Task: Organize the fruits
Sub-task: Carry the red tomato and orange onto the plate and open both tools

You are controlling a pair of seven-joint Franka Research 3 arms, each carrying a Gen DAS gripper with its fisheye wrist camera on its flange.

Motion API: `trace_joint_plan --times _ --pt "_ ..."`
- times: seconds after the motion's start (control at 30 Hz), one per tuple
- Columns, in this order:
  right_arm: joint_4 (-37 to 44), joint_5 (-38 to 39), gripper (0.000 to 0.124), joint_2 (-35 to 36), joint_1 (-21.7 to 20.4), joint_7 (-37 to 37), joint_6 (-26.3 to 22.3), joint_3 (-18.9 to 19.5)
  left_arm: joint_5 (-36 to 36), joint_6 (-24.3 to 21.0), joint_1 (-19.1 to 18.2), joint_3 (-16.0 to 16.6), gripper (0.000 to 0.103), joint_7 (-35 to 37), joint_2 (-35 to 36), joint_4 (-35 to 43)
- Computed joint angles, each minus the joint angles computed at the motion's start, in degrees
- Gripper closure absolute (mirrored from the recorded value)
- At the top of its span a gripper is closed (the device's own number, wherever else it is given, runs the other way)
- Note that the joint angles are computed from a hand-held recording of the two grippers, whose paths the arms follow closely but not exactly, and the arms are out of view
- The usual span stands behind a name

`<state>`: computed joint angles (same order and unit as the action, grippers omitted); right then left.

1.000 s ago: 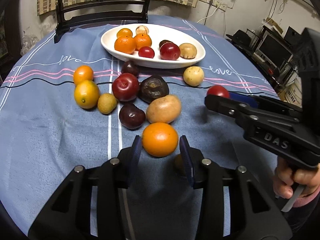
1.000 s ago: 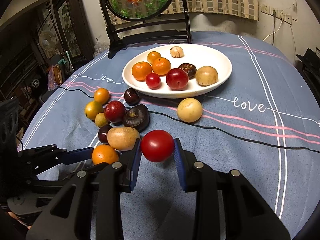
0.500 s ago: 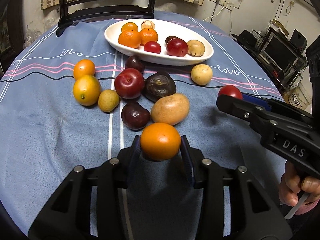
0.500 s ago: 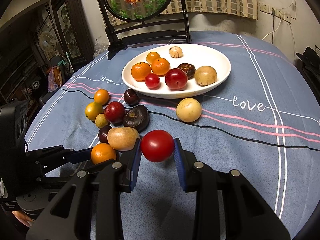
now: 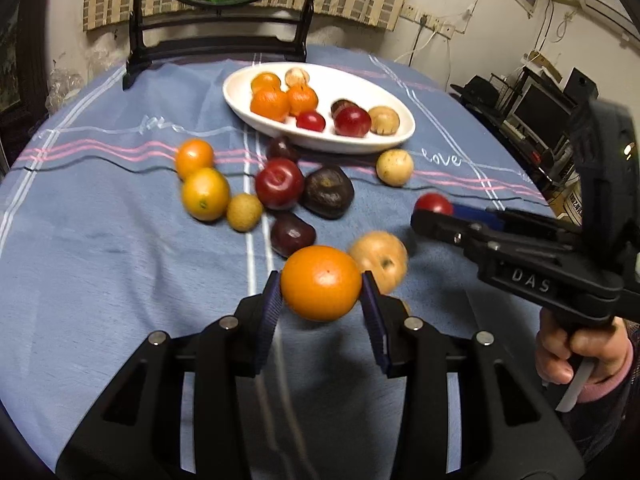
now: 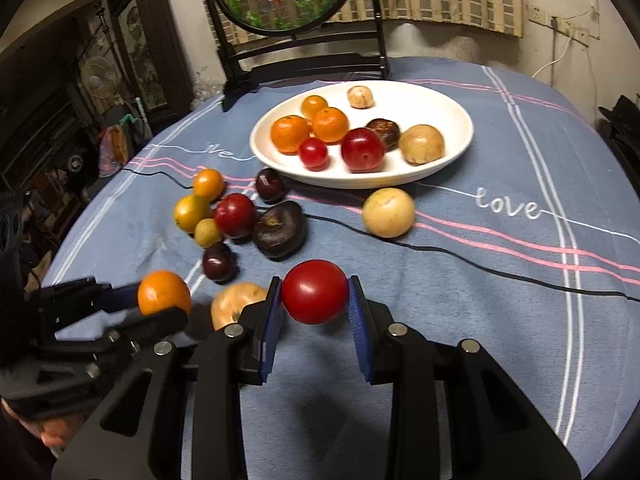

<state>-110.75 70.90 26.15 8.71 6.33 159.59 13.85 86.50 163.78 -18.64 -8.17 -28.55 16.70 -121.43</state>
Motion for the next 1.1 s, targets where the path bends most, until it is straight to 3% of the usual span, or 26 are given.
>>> trace_joint_plan --times 0.17,0.3,0.43,0.67,0.8,0.93,1.1 --pt "-0.91 6.22 0.091 -1.46 -1.54 -6.65 -2.12 1.17 5.08 0.06 1.35 -0.15 0.062 -2.76 -4.07 -2.71" --pt "-1.52 10.96 0.091 -2.87 -0.54 -10.17 -2.64 0.02 3.91 3.56 3.92 -0.48 0.062 1.18 -4.88 -2.52" --pt "0.31 12.57 0.091 -3.57 0.25 -8.58 -4.48 -1.49 -3.1 7.83 6.34 0.04 0.062 11.69 -4.98 -0.83" --pt "11.32 12.34 0.091 -0.2 1.92 -3.68 -0.95 -2.22 -21.09 8.69 9.02 1.75 0.062 34.07 -0.83 8.66" --pt "21.23 6.96 0.091 6.74 2.46 2.11 1.07 -1.56 -32.58 6.42 11.1 0.43 0.062 47.67 6.79 18.03" --pt "31.27 -5.72 0.091 15.56 5.82 16.07 0.98 -4.52 -42.41 4.07 13.06 -1.64 0.062 57.46 16.15 27.66" --pt "39.08 -16.05 0.091 22.83 7.83 25.31 0.15 -6.19 -49.28 1.62 12.59 -1.48 0.062 63.59 23.49 34.79"
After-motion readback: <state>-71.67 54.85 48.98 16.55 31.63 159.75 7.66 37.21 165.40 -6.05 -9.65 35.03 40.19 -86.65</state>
